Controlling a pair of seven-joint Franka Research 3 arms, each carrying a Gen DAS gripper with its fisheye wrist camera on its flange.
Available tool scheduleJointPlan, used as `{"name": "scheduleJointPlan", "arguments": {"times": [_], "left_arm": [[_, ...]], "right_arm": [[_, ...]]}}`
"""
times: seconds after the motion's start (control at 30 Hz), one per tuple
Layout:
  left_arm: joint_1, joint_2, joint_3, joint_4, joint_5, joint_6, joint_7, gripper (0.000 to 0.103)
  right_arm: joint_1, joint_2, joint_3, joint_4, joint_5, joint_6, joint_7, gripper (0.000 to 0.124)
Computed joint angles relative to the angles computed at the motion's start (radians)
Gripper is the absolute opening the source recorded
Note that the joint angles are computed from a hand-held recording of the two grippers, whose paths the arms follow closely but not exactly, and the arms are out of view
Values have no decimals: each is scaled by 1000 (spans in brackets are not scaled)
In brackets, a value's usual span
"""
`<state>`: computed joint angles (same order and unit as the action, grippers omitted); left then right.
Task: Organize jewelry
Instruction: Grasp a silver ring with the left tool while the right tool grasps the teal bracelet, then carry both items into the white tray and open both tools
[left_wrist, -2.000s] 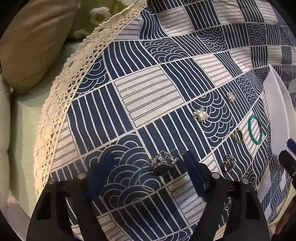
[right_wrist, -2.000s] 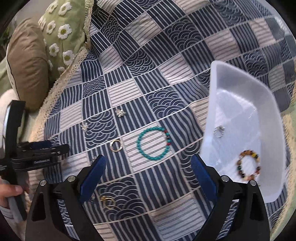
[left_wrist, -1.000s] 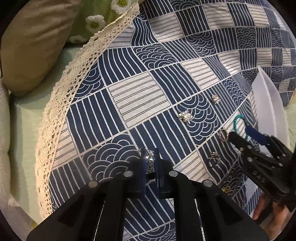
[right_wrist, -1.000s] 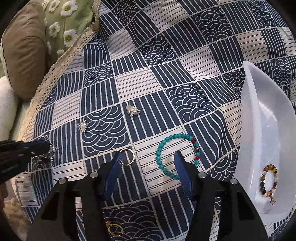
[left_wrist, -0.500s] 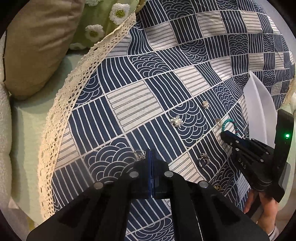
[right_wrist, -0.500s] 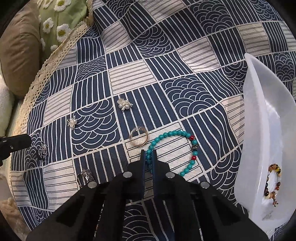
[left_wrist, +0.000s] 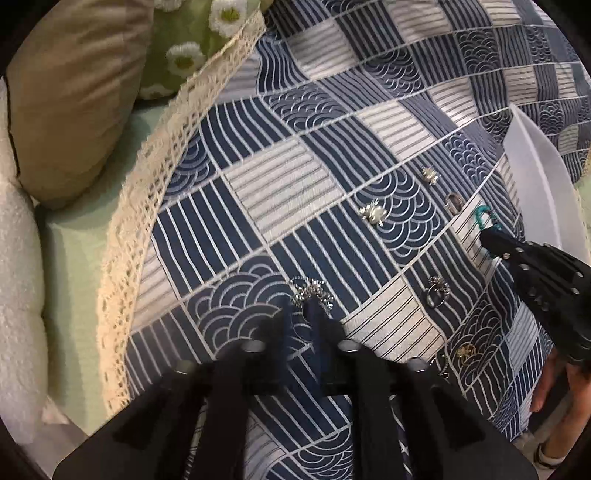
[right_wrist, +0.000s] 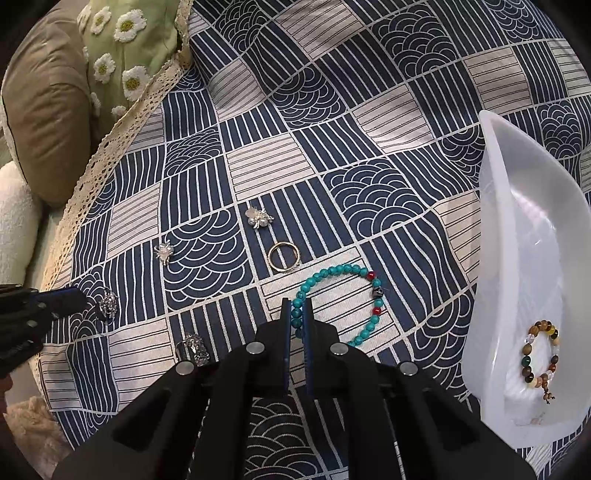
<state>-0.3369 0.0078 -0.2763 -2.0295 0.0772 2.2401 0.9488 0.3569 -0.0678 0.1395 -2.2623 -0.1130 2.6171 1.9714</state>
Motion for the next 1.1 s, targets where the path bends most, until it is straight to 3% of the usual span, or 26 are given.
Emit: {"name": "scheduleJointPlan", "arguments": {"times": [0.07,0.23,0.27,0.3,0.33,0.57,0.77,0.93,1.1], "left_arm": [[0,8,0,-2,-9,8,6,45],[-6,19,-4,4,42,11,-12,47],[-6,19,-4,2,36,20,-14,42],[-5,21,-3,-1,25,21,-13,20],[-4,27,-3,6,7,7,-3,14],[-7,23,-5,14,16,0,-2,13],[-9,-60,-2,15,-67,82,16,13],[-36,-53,-22,131,-60,127,-5,13],[-85,54,-57,323,-33,119,-5,13]], "right_arm": [[1,-1,1,1,-2,0,-1,7],[2,-15,1,-2,17,-1,-11,7],[1,-17,1,-3,22,2,-14,7],[0,-20,1,-4,25,2,-15,7],[0,-23,1,-4,29,2,-17,7],[-6,-60,3,-17,63,11,-38,7],[-48,-185,11,-44,77,18,-30,7],[-113,-289,21,-55,42,2,2,7],[-181,-372,12,-77,44,-27,2,7]]}}
